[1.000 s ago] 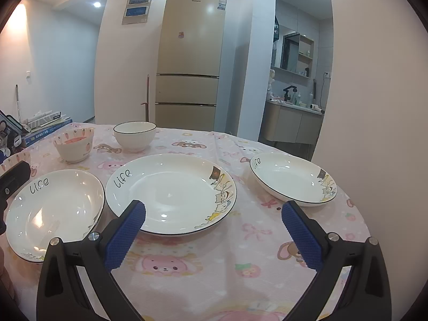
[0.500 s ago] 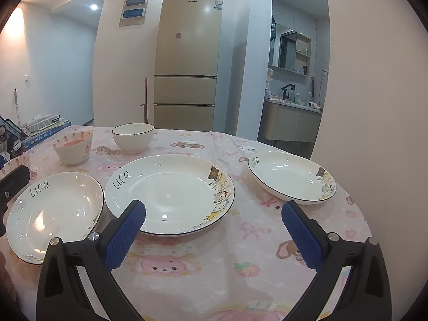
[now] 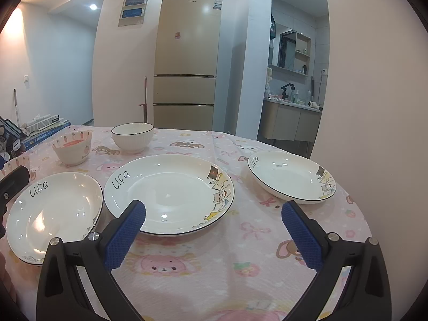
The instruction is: Organize plates and bowls
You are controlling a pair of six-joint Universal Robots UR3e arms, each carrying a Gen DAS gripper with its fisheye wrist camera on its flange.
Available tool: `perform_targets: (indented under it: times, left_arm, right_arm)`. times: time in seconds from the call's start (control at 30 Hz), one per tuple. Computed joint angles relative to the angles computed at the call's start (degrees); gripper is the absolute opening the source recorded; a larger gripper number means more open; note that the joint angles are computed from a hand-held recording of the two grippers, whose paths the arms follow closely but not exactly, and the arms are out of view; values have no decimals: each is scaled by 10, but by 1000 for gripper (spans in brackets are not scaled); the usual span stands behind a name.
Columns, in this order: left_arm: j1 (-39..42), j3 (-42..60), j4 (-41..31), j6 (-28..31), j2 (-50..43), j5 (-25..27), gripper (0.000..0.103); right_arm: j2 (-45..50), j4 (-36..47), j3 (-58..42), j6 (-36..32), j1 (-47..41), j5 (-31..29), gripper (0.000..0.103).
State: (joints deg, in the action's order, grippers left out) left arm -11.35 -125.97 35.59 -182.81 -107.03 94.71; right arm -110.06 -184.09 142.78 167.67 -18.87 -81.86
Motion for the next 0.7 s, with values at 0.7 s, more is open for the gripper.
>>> perform_targets:
  times: [0.7]
  left_arm:
    - [6, -7, 0, -6, 3, -6, 103]
  right_arm:
    - [3, 16, -6, -3, 3, -4, 103]
